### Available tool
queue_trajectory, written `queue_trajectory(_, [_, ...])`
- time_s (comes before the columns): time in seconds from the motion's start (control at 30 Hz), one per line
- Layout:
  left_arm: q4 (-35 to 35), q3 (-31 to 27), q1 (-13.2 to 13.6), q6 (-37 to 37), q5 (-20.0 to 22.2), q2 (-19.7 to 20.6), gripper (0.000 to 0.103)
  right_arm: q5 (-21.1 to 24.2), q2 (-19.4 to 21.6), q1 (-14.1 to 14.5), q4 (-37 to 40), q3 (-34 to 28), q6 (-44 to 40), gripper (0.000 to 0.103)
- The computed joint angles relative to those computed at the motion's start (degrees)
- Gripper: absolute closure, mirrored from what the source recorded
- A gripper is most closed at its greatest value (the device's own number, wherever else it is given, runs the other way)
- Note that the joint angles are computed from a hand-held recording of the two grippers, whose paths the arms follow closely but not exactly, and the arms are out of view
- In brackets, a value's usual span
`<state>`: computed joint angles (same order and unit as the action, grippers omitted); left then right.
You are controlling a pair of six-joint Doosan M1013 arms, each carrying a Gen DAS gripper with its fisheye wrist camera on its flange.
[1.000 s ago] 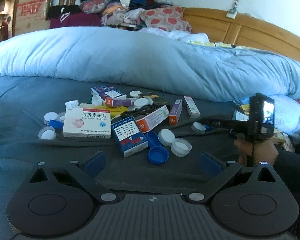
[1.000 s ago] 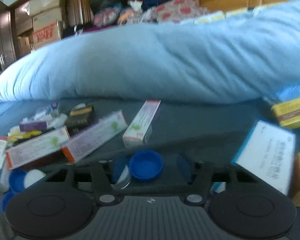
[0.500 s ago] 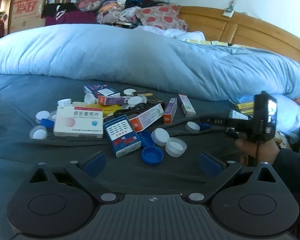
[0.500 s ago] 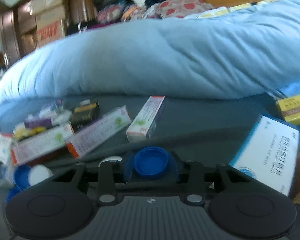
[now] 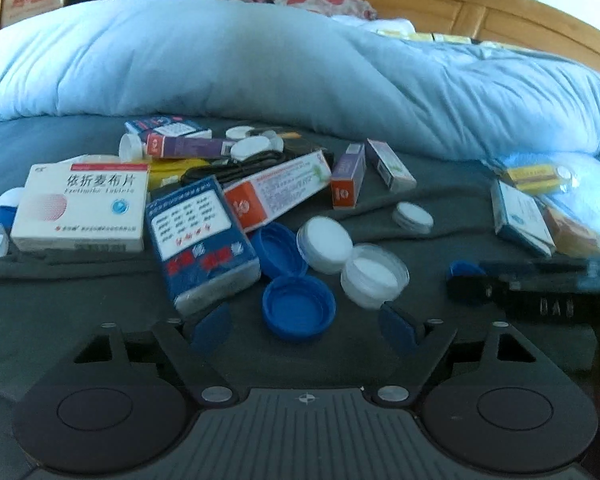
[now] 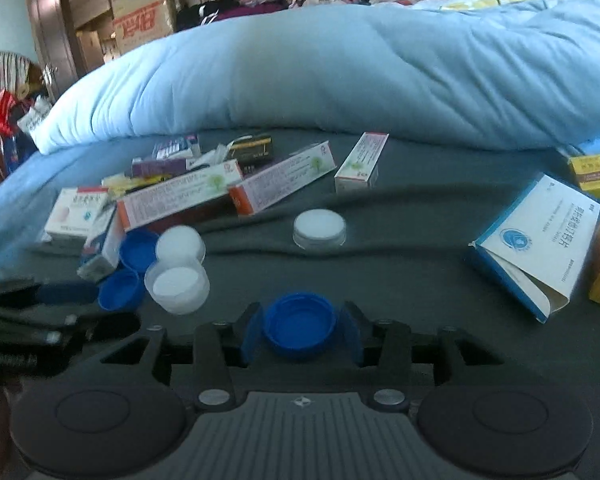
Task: Organize objects
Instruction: 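Grasp a blue bottle cap with the right gripper while the left grasps another blue cap, then carry both blue caps over the light blue basket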
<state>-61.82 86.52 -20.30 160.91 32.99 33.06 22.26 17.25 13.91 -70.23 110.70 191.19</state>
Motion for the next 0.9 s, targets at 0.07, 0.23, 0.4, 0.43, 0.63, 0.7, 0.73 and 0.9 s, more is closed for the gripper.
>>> queue_trajectory(0.07, [-0.6,-0.2,-0.2,1.2,-0.3,0.3,0.024,-0.5,-0.3,-0.1,-1.3,0.4,1.4,0.061])
queue_trajectory(0.23, [-0.9,0.6,-0.5,1.2,-3.0,-0.4,0.063,-2.2,-0.9,-0.6,-9.1,1.5,10.4,0.061])
queue_trajectory(0.4, [-7.4,2.7,0.5,6.2,-3.1,-3.7,0.063,-1.1,-2.2,0.1,-23.9,2.1,22.1,0.061])
queue_trajectory(0.43, [-9.1,3.4,0.8,7.9,-3.6,-4.7,0.063,-1.1,-2.4,0.2,-24.8,1.8,22.1,0.061])
queue_trajectory(0.63, [-15.6,5.9,3.6,11.4,-9.2,-10.4,0.063,-2.8,-3.6,2.1,-29.6,-2.2,20.6,0.061])
queue_trajectory(0.7, [-17.9,6.4,4.9,12.9,-12.5,-12.3,0.063,-4.5,-3.7,2.7,-32.6,-4.4,21.3,0.061])
queue_trajectory(0.73, [-18.8,6.4,5.6,13.6,-13.8,-13.1,0.063,-5.5,-3.6,3.1,-34.1,-5.9,21.1,0.061])
queue_trajectory(0.9, [-25.9,5.1,9.2,18.4,-22.1,-15.6,0.063,-11.3,-2.4,4.6,-39.3,-13.7,20.6,0.061])
